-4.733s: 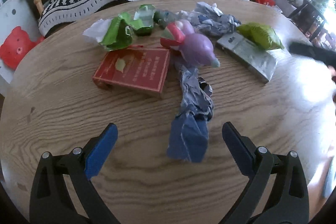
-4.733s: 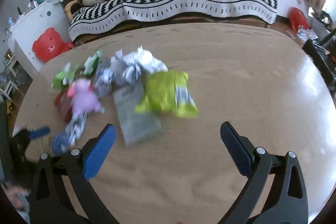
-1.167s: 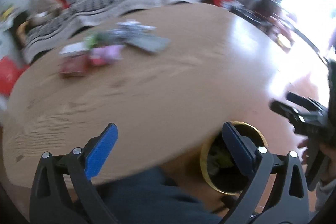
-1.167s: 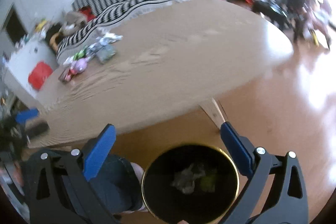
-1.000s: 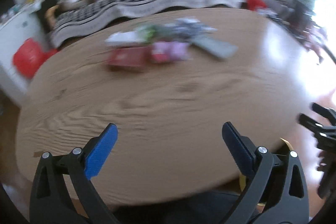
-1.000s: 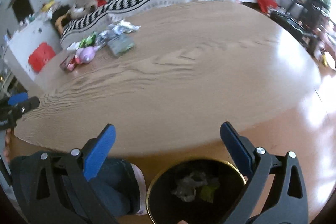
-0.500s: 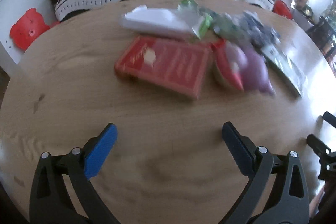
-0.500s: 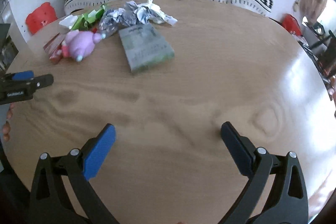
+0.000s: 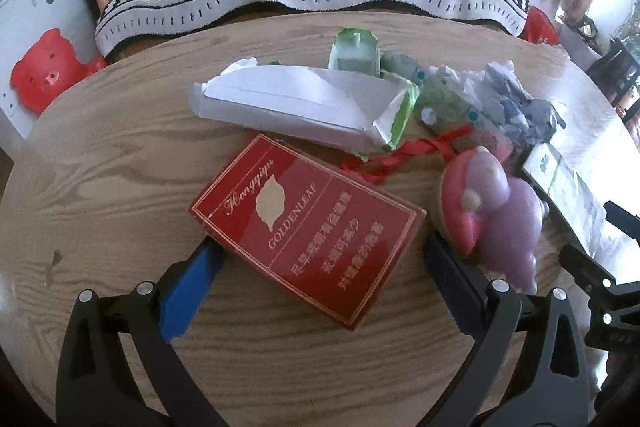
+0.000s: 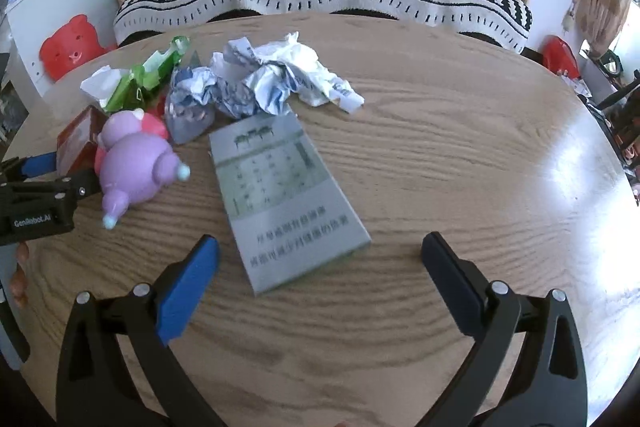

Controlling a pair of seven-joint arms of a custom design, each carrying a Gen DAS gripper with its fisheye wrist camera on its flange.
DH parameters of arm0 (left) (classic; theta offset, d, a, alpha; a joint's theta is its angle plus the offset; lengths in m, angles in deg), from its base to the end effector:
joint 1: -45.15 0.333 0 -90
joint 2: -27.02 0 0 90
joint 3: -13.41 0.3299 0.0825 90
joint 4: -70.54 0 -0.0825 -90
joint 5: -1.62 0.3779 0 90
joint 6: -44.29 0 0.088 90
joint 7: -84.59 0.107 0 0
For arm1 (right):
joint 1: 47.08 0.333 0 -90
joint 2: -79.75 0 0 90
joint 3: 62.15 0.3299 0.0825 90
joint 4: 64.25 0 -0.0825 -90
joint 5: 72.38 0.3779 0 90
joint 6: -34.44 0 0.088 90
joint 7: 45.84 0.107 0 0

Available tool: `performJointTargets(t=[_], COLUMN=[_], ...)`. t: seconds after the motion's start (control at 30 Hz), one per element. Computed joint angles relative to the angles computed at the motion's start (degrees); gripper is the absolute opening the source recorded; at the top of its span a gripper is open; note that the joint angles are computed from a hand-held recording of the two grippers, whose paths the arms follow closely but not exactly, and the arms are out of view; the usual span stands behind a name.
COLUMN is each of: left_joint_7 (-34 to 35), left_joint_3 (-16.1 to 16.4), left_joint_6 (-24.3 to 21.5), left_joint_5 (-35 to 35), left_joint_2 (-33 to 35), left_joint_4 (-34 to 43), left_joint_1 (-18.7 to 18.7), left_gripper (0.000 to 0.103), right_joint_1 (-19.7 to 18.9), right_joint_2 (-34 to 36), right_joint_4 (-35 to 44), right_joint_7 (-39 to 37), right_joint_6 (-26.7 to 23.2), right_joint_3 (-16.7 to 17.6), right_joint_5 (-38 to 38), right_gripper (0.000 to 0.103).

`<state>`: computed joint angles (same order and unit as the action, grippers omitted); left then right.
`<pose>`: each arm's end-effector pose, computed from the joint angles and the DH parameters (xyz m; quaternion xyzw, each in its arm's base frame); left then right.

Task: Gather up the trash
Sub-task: 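Return both tools to the table and approach the two cigarette boxes, then grasp the red GOLDENLEAF box with left tool while right tool grasps the white-green box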

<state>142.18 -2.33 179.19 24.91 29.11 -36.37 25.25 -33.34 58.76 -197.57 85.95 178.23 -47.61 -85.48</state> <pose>0.4959 -0.3460 0.5586 -0.5794 0.7667 -0.1849 0.2056 0.4102 0.2364 0.5516 -0.6490 0.7024 -0.1775 0.2325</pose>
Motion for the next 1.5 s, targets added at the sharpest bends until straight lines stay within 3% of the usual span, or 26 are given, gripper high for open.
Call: performJointTargets(t=[0.23,0.53,0.6,0.67,0.83,1.07,1.17,1.33,1.4,1.43,1.47,1.5], left_joint_7=[4.3,6.1,6.6,8.1,4.6,-1.5,1.9,8.0,8.3,8.1,7.0,6.8], left_joint_3=[0.4,1.8,1.9,2.3,1.6,0.8,0.8,1.3,1.5,1.6,1.6,1.8], left_joint_6=[3.0,2.4,1.5,3.4,4.6,1.2,-0.2,2.1,3.3,3.7,4.3,4.4], left_joint_5=[-1.7,-3.9,-5.9,-10.4,-12.5,-1.9,-1.2,-4.9,-4.9,-4.7,-3.8,-4.4], left_joint_2=[-0.9,-4.8,-5.7,-6.5,-5.0,-1.7,-2.0,-4.3,-5.3,-5.3,-5.8,-6.2], left_joint_4=[-1.7,-5.2,-5.6,-6.5,-4.6,-1.5,-1.7,-4.4,-5.6,-5.6,-6.0,-6.1], left_joint_1=[0.8,3.5,3.8,3.9,3.9,2.9,2.6,3.0,3.4,3.6,3.9,4.1], left_gripper=[0.097,0.097,0.097,0.097,0.097,0.097,0.097,0.095,0.086,0.067,0.053,0.033], right_joint_1=[-0.1,0.5,0.6,0.5,0.8,1.3,2.0,2.1,2.2,2.1,1.7,1.4], right_joint_2=[2.0,2.6,2.7,2.8,3.1,3.4,3.9,4.0,3.9,3.6,3.2,3.0], right_joint_4=[1.9,2.5,2.6,2.7,3.2,3.4,3.9,4.0,3.8,3.5,3.2,3.2], right_joint_7=[0.4,1.6,1.6,1.9,2.5,2.5,0.9,0.7,0.6,0.5,1.7,2.7], right_joint_6=[0.0,-0.4,-0.4,-0.5,-0.8,-0.7,-0.3,-0.2,0.5,1.0,1.8,1.7], right_joint_3=[-0.1,-0.5,-0.6,-0.5,-0.5,-0.7,-0.9,-0.8,-0.8,-0.8,-0.2,0.2], right_joint_5=[-0.7,-1.7,-1.8,-1.9,-2.3,-2.2,-1.6,-1.6,-1.6,-1.9,-2.8,-3.3], right_gripper=[0.098,0.098,0.098,0.098,0.098,0.098,0.098,0.098,0.096,0.088,0.07,0.063])
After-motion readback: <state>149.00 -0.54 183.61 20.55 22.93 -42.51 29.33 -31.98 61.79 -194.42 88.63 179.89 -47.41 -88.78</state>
